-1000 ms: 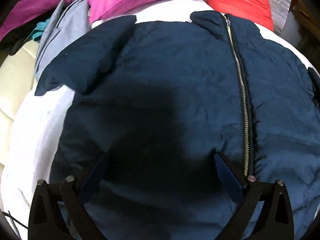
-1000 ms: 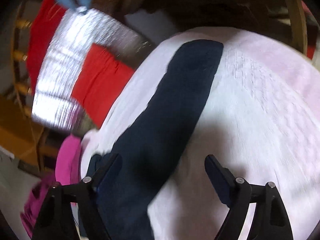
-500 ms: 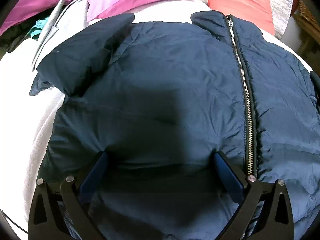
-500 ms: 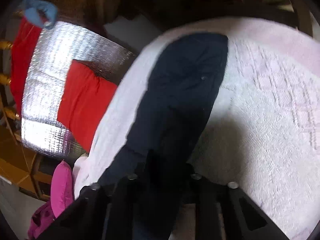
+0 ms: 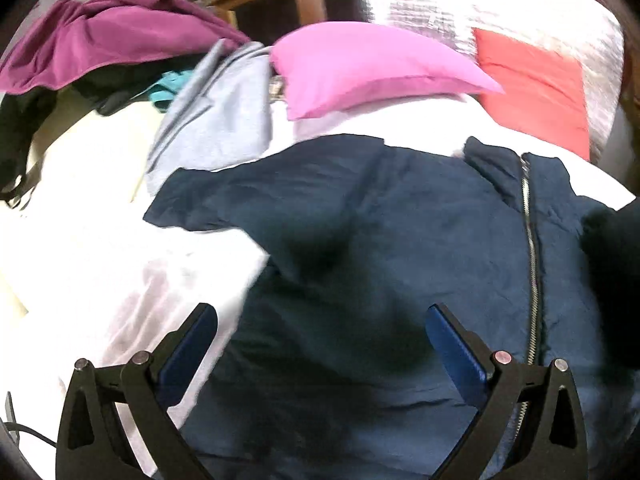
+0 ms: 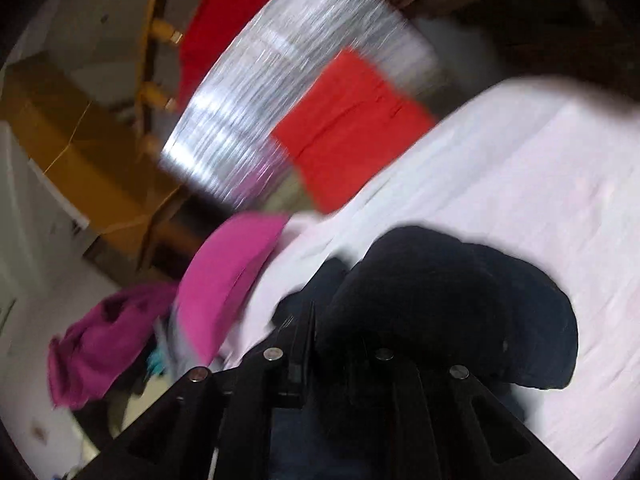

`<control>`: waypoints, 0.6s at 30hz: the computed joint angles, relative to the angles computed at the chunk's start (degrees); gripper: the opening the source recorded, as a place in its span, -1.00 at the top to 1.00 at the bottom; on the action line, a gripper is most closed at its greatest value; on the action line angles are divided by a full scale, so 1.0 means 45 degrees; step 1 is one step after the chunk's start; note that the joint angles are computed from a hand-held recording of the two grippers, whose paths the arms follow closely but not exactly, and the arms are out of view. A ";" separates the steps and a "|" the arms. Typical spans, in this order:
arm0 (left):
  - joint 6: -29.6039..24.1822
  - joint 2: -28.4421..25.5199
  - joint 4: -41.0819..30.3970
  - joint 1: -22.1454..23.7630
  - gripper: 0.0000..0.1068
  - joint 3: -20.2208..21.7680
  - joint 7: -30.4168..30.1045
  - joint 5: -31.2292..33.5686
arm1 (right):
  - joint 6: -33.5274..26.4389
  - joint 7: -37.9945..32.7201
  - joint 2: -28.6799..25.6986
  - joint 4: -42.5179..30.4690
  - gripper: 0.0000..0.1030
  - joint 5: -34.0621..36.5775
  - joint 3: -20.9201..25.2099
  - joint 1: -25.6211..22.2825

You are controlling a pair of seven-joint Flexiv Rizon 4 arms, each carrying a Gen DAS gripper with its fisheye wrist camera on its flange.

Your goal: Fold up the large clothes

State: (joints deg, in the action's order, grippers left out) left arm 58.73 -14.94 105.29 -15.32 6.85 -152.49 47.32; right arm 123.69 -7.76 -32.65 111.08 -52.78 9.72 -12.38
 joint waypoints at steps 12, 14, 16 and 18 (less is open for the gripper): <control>0.1133 -0.0269 0.0404 0.0675 -0.93 0.0096 0.1177 -0.0960 | 0.0637 0.3168 -0.1758 0.0220 -0.39 -0.3187 0.1118 0.0013; 0.1621 -0.0329 0.0465 0.0668 -0.93 0.0067 0.1550 -0.1237 | 0.1152 0.2532 -0.1035 0.0954 -0.41 -0.3145 0.0652 0.0031; 0.2246 -0.0481 0.0503 0.0668 -0.93 -0.0048 0.2113 -0.1636 | 0.1759 0.1573 -0.0172 0.1946 -0.41 -0.2615 0.0111 -0.0029; 0.2795 -0.0617 0.0508 0.0527 -0.93 -0.0070 0.2571 -0.2018 | 0.1800 0.0557 0.0663 0.2864 -0.41 -0.1427 -0.0543 0.0249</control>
